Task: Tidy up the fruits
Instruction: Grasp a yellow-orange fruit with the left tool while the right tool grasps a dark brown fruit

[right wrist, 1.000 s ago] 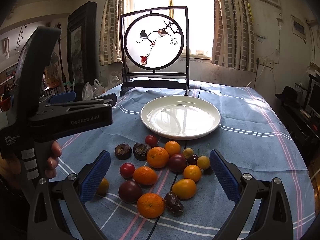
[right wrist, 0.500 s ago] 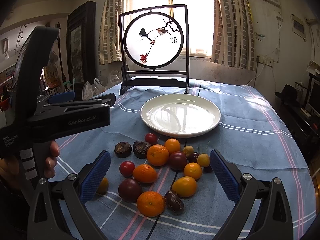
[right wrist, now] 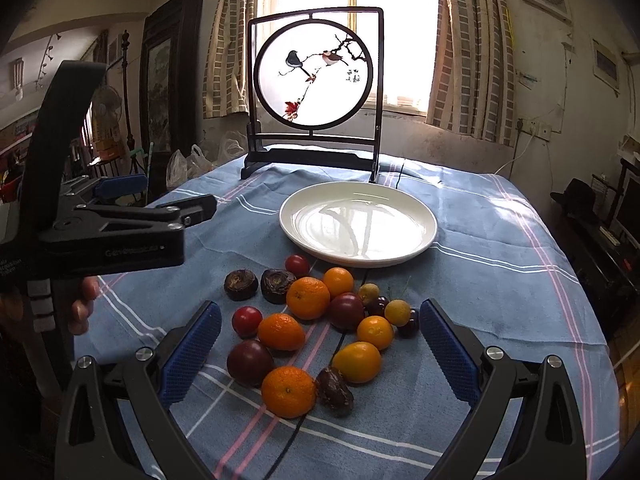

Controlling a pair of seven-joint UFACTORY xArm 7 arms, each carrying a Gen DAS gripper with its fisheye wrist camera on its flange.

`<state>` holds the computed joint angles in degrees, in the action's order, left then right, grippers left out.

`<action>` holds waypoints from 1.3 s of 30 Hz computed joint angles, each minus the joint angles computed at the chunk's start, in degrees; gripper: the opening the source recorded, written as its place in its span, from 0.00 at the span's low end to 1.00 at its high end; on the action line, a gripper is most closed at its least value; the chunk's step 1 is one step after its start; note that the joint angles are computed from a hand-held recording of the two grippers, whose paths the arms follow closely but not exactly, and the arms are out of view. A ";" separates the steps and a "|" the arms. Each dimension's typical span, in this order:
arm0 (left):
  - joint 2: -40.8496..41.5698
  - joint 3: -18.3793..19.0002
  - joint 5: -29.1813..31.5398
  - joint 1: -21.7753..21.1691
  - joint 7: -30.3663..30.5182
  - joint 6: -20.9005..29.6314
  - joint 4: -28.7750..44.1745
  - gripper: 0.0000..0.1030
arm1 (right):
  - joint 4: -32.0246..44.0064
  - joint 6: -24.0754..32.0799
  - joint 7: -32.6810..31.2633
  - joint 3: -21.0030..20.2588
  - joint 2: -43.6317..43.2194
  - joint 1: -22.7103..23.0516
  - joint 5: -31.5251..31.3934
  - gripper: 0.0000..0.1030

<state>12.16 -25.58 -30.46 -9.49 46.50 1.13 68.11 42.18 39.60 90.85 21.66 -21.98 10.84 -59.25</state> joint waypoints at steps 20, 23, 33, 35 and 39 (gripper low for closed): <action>1.76 6.54 -5.43 -2.53 22.55 26.35 -1.19 0.52 | -8.61 -12.83 -18.01 0.24 -2.34 -1.61 17.30 0.96; 2.74 7.55 -7.66 -3.42 24.17 26.86 -0.25 0.39 | -9.67 -13.91 -19.52 -0.67 -2.79 -1.80 18.83 0.94; 3.80 9.44 -10.65 -4.01 25.39 31.89 2.19 0.35 | -9.26 -14.80 -32.66 -4.61 0.81 -2.54 27.25 0.42; 4.28 9.67 -10.37 -4.33 24.35 32.17 2.87 0.35 | -8.17 -15.87 -36.05 -5.98 3.29 -2.03 28.75 0.28; 4.09 9.90 -9.61 -4.60 22.96 32.30 2.86 0.35 | -7.78 -16.90 -36.89 -5.66 3.80 -2.46 27.55 0.19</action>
<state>16.24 -15.68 -40.07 -14.09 69.46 33.43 70.98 34.40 22.71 53.97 16.00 -18.19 8.37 -31.71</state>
